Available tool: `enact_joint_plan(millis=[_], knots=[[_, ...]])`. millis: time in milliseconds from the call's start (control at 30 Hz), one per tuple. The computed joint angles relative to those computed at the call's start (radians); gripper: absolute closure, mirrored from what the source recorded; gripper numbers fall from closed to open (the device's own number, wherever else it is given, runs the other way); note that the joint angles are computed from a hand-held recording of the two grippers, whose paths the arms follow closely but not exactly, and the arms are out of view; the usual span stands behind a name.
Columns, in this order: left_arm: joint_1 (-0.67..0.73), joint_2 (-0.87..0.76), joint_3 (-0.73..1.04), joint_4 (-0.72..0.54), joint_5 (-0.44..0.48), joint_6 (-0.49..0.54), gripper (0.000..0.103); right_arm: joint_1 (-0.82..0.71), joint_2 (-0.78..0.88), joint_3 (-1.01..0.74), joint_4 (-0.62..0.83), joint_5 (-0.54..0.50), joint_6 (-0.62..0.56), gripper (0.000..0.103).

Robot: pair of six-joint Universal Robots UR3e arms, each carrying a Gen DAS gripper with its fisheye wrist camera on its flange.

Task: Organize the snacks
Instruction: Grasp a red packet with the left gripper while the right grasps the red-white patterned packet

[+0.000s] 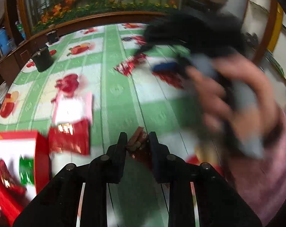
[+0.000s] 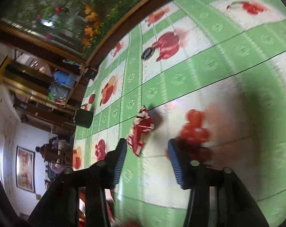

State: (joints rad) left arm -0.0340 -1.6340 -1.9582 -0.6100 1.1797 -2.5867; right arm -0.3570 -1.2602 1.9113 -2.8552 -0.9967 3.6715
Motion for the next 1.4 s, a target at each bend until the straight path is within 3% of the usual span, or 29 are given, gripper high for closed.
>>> enact_joint_plan(millis=[67,133,233,300,333,400,467,533,600,733,900,933,1000,1033,1167,1400], knots=[[0.031,0.048,-0.044,-0.021,-0.023,0.032,0.082,0.066,0.047,-0.093,0.026,-0.095,0.050,0.056],[0.063,0.080,-0.062,-0.048,-0.037,0.044,0.082,0.161,0.098,-0.237,0.121,-0.267,0.075,0.054],[0.105,0.092,-0.059,-0.105,-0.065,0.065,0.079,0.275,0.194,-0.468,0.304,-0.475,0.012,0.054],[0.121,0.098,-0.055,-0.147,-0.068,0.076,0.075,0.330,0.244,-0.563,0.372,-0.597,-0.042,0.064],[0.133,0.099,-0.047,-0.180,-0.082,0.081,0.068,0.363,0.269,-0.607,0.408,-0.683,-0.077,0.079],[0.153,0.126,-0.059,-0.209,-0.091,0.077,0.053,0.383,0.270,-0.581,0.379,-0.758,-0.134,0.079],[0.171,0.174,-0.089,-0.207,-0.094,0.074,0.035,0.365,0.225,-0.500,0.342,-0.745,-0.171,0.079],[0.174,0.219,-0.122,-0.172,-0.070,0.054,0.023,0.340,0.143,-0.373,0.291,-0.731,-0.222,0.080],[0.171,0.243,-0.147,-0.137,-0.052,0.037,0.022,0.308,0.053,-0.226,0.223,-0.712,-0.273,0.080],[0.085,0.173,-0.122,-0.071,0.032,-0.022,0.022,0.154,-0.209,0.113,0.144,-0.509,-0.390,0.080],[0.014,0.039,-0.058,-0.047,0.098,-0.095,0.021,-0.033,-0.526,0.420,0.166,-0.312,-0.512,0.079],[-0.005,0.036,-0.090,0.037,0.127,-0.112,0.021,-0.089,-0.594,0.472,0.193,-0.252,-0.542,0.080],[-0.018,0.032,-0.111,0.082,0.125,-0.119,0.021,-0.174,-0.692,0.534,0.251,-0.168,-0.582,0.081],[-0.023,0.034,-0.128,0.112,0.121,-0.117,0.026,-0.185,-0.707,0.538,0.269,-0.158,-0.584,0.081],[-0.036,0.064,-0.173,0.154,0.104,-0.089,0.068,-0.132,-0.678,0.516,0.245,-0.195,-0.550,0.081],[0.035,0.143,-0.211,0.099,0.018,-0.027,0.079,-0.112,-0.677,0.525,0.270,-0.071,-0.569,0.082]])
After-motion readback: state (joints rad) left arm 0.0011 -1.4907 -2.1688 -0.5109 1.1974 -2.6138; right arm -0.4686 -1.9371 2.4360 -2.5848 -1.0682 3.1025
